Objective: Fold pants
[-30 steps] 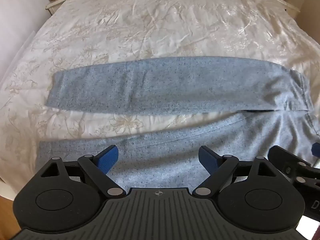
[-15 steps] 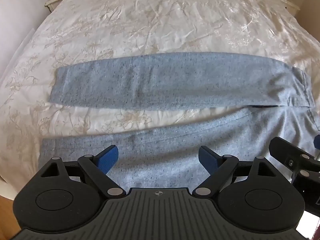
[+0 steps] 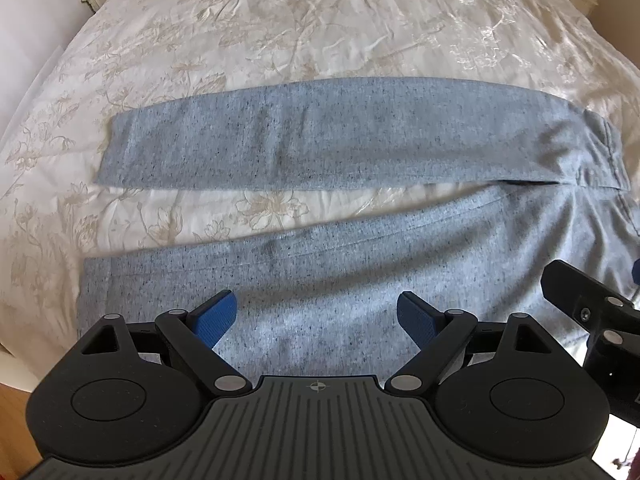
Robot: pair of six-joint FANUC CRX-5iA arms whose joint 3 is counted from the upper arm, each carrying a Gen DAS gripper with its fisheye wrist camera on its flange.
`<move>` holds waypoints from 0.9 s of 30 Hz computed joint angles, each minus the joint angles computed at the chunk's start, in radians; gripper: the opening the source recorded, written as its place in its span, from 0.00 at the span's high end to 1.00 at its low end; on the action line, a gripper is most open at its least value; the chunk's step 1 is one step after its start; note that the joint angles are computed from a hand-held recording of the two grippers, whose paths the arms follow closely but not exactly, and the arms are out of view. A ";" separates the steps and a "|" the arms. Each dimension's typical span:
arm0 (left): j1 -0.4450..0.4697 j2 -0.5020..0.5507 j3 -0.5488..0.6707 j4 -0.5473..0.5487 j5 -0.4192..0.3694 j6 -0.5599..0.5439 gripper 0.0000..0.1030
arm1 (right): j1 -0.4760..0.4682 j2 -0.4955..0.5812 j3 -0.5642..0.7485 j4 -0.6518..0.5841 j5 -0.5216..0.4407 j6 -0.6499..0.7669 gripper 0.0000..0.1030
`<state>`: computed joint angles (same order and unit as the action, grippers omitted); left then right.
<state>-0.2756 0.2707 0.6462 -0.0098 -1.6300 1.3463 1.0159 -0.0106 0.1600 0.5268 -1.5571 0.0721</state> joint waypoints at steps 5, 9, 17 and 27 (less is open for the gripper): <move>0.000 -0.006 -0.006 -0.001 0.001 -0.001 0.15 | 0.011 -0.002 -0.003 0.006 -0.008 -0.002 0.00; 0.003 -0.009 -0.013 0.002 0.004 -0.003 0.15 | 0.019 -0.005 -0.008 0.011 -0.013 -0.007 0.00; 0.003 -0.008 -0.014 0.000 0.002 -0.006 0.15 | 0.021 0.003 -0.001 0.014 -0.018 -0.022 0.00; 0.003 0.011 0.005 -0.017 -0.026 -0.002 0.15 | 0.009 0.008 0.002 -0.017 -0.004 -0.013 0.00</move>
<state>-0.2725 0.2820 0.6515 -0.0267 -1.6559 1.3442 1.0247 -0.0025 0.1622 0.5099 -1.5611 0.0586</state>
